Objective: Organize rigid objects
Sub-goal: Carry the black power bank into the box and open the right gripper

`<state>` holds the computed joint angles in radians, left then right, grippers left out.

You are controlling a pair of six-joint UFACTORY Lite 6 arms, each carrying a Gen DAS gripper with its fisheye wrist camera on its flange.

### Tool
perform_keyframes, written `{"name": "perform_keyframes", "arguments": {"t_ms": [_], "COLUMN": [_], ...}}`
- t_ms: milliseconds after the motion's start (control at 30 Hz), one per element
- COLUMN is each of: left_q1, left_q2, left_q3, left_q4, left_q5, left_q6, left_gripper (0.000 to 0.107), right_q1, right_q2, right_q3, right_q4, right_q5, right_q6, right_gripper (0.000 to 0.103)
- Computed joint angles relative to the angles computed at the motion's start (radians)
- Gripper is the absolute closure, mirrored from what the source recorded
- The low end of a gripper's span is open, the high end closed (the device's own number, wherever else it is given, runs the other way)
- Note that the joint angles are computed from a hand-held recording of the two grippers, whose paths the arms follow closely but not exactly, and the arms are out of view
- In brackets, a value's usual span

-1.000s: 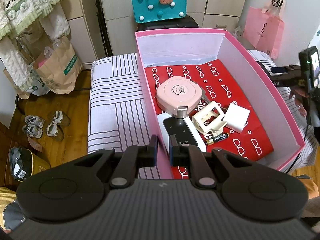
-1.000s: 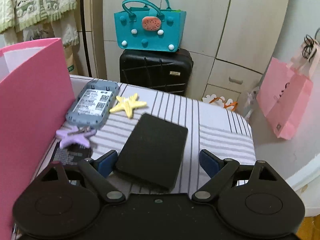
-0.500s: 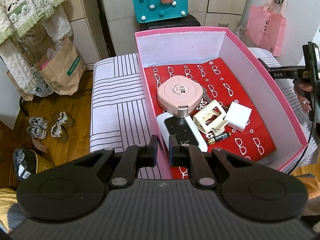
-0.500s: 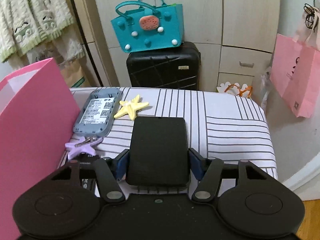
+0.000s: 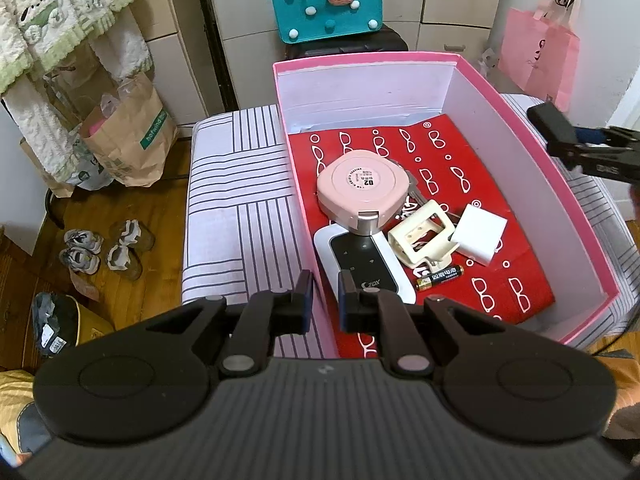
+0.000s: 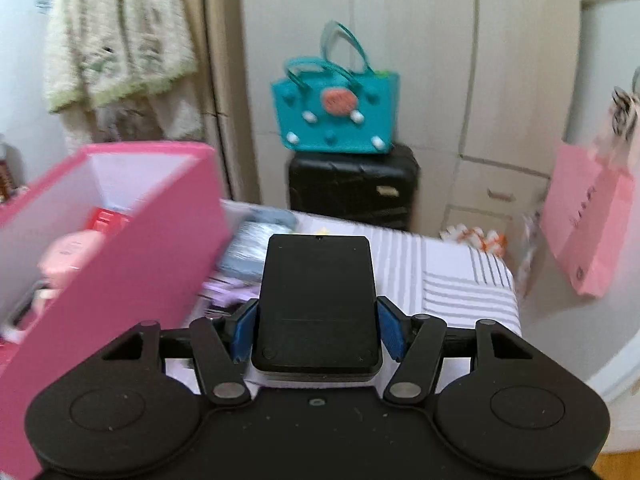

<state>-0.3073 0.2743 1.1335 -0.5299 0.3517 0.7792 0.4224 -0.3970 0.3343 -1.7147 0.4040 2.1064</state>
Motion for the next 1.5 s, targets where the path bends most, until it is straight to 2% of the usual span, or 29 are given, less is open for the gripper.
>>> {"name": "perform_keyframes", "arguments": {"t_ms": [133, 233, 367, 500, 567, 667, 800, 933, 1067, 1133, 1267, 1367, 1500], "left_q1": [0.006, 0.011, 0.013, -0.003, -0.013, -0.018, -0.018, -0.003, 0.011, 0.023, 0.025, 0.021, 0.035], "left_q2": [-0.005, 0.007, -0.004, -0.022, -0.03, -0.041, -0.055, -0.05, -0.043, -0.041, -0.053, -0.058, -0.061], "left_q3": [-0.014, -0.012, -0.024, -0.048, -0.055, -0.069, -0.09, -0.084, -0.075, -0.074, -0.086, -0.096, -0.101], "left_q4": [-0.042, -0.059, -0.058, -0.001, 0.04, 0.045, -0.007, -0.061, -0.106, -0.145, -0.146, -0.154, -0.21], "left_q5": [-0.013, -0.006, -0.005, -0.038, -0.046, -0.055, -0.071, -0.053, -0.035, -0.023, -0.024, -0.031, -0.023], "left_q6": [0.028, 0.027, 0.027, -0.013, -0.044, -0.034, 0.016, 0.077, 0.126, 0.161, 0.153, 0.155, 0.2], "left_gripper": [0.096, 0.096, 0.096, 0.096, 0.096, 0.096, 0.096, 0.096, 0.096, 0.096, 0.096, 0.096, 0.096], "right_q1": [0.17, 0.291, 0.384, 0.369, 0.322, 0.288, 0.264, 0.247, 0.261, 0.259, 0.236, 0.207, 0.166], "right_q2": [-0.165, -0.174, 0.027, 0.276, 0.398, 0.577, 0.728, 0.785, 0.811, 0.792, 0.617, 0.407, 0.21], "right_q3": [0.028, 0.099, 0.278, 0.475, 0.585, 0.755, 0.899, 0.964, 0.98, 0.961, 0.815, 0.619, 0.423], "right_q4": [0.256, 0.299, 0.312, 0.384, 0.514, 0.707, 0.842, 0.98, 0.971, 0.929, 0.858, 0.699, 0.589], "right_q5": [0.03, 0.029, 0.023, 0.024, 0.0, 0.051, 0.125, 0.147, 0.197, 0.185, 0.081, -0.006, -0.015], "right_q6": [-0.271, -0.351, -0.45, -0.626, -0.798, -1.04, -1.201, -1.356, -1.347, -1.295, -1.176, -0.947, -0.77], "right_gripper": [0.037, 0.037, 0.037, 0.037, 0.037, 0.037, 0.037, 0.037, 0.036, 0.032, 0.029, 0.026, 0.026]}}
